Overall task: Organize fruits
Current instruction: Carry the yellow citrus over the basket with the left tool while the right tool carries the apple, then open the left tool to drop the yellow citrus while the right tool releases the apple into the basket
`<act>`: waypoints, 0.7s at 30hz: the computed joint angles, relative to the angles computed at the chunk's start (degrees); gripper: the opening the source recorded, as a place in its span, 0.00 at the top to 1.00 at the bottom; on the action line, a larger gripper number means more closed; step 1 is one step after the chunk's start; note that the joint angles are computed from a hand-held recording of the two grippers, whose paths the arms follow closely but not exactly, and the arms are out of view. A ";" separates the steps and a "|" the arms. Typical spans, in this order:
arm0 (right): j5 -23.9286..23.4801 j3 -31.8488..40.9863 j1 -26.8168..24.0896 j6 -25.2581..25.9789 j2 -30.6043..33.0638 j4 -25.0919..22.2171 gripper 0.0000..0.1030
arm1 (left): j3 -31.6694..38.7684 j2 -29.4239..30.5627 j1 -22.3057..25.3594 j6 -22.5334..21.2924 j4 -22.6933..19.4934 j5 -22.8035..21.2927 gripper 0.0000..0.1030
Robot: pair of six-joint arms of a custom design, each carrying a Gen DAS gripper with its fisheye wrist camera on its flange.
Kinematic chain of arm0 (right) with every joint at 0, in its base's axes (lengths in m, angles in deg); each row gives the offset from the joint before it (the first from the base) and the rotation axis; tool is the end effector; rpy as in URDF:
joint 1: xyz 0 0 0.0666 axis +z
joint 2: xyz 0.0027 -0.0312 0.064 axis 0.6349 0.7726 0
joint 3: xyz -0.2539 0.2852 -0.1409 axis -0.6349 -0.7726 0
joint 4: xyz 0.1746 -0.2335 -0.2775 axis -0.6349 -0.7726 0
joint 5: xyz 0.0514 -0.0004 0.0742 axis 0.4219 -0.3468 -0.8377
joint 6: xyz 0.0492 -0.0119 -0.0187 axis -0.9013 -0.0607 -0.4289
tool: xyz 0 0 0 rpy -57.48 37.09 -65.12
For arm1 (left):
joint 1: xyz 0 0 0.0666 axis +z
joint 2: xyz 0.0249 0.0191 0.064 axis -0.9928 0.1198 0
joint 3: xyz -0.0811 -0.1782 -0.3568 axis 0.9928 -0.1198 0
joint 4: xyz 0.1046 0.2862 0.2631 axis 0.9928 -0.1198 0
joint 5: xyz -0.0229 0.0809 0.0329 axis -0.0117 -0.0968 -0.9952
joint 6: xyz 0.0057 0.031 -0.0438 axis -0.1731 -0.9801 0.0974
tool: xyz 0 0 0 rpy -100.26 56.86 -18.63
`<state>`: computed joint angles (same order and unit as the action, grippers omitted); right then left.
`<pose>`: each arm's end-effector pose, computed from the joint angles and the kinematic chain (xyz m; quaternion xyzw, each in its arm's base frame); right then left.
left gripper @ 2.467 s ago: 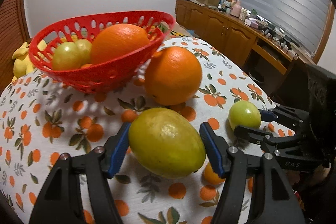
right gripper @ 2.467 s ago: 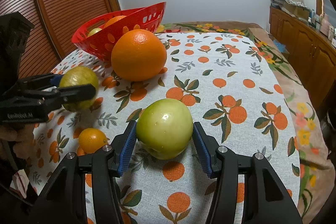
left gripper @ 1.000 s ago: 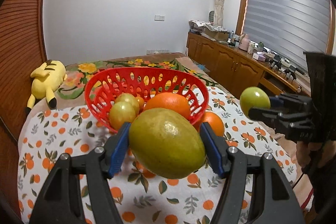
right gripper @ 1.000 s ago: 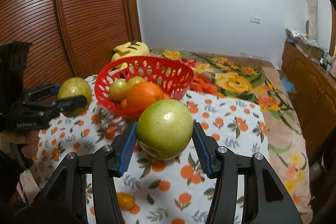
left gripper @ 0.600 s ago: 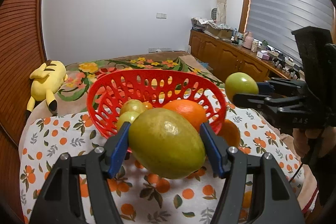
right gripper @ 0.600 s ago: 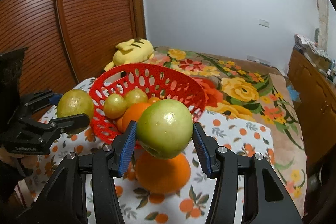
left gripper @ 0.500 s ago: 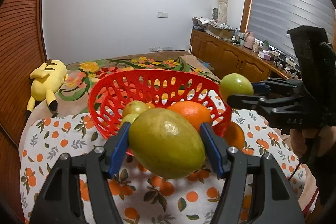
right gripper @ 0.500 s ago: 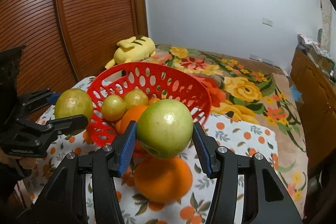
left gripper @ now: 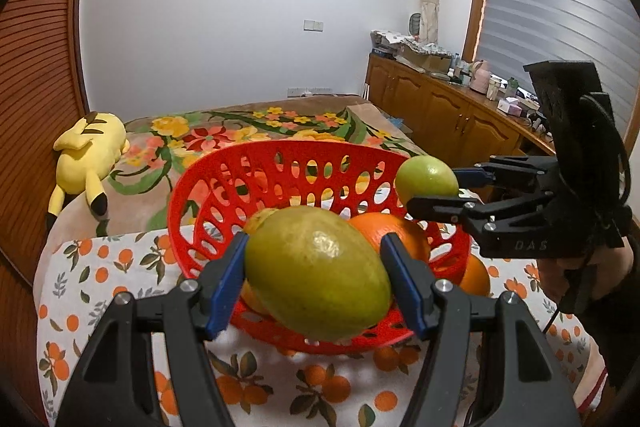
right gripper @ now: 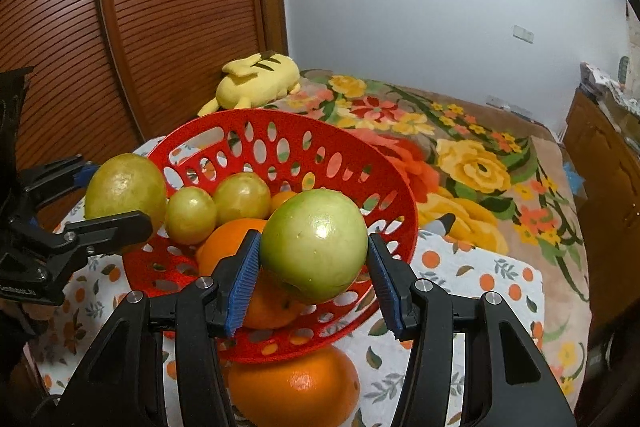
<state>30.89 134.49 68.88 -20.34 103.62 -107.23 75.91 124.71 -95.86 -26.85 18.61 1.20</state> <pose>0.3799 0.2194 0.3624 -0.3018 0.8653 0.1389 0.3754 0.3085 -0.0729 0.3730 0.0728 0.8867 -0.1055 0.4442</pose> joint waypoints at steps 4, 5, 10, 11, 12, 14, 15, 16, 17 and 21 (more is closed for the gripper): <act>-1.10 0.31 -1.01 -0.48 0.12 0.97 0.46 | 0.85 1.95 0.18 -0.36 0.45 -0.26 0.36; -1.20 0.15 -1.14 -0.63 -0.11 1.30 0.46 | 0.99 2.31 0.27 -0.30 0.62 -0.23 0.36; -1.52 -1.48 -1.79 -0.95 -2.11 2.47 0.46 | 1.56 4.17 0.71 -0.31 1.21 -0.29 0.36; -1.65 -1.85 -1.91 -1.05 -2.57 2.63 0.46 | 1.76 4.60 0.71 -0.33 1.21 -0.41 0.36; -1.74 -2.05 -1.93 -1.13 -2.93 2.63 0.46 | 2.03 5.13 0.68 -0.24 1.21 -0.55 0.36; -1.88 -2.59 -1.97 -0.95 -3.67 2.59 0.46 | 2.43 5.85 0.62 -0.37 1.34 -0.60 0.36; -1.83 -2.92 -1.93 -0.83 -4.03 2.55 0.46 | 2.53 6.17 0.73 -0.59 1.48 -0.68 0.36; -1.89 -3.11 -1.97 -0.74 -4.28 2.48 0.46 | 2.71 6.49 0.66 -0.69 1.51 -0.89 0.36; -1.91 -3.39 -1.94 -0.64 -4.59 2.35 0.46 | 2.91 6.80 0.61 -0.76 1.48 -1.07 0.36; -1.62 -4.44 -1.83 -0.65 -5.83 2.28 0.46 | 3.22 7.65 0.61 -0.81 1.88 -1.27 0.36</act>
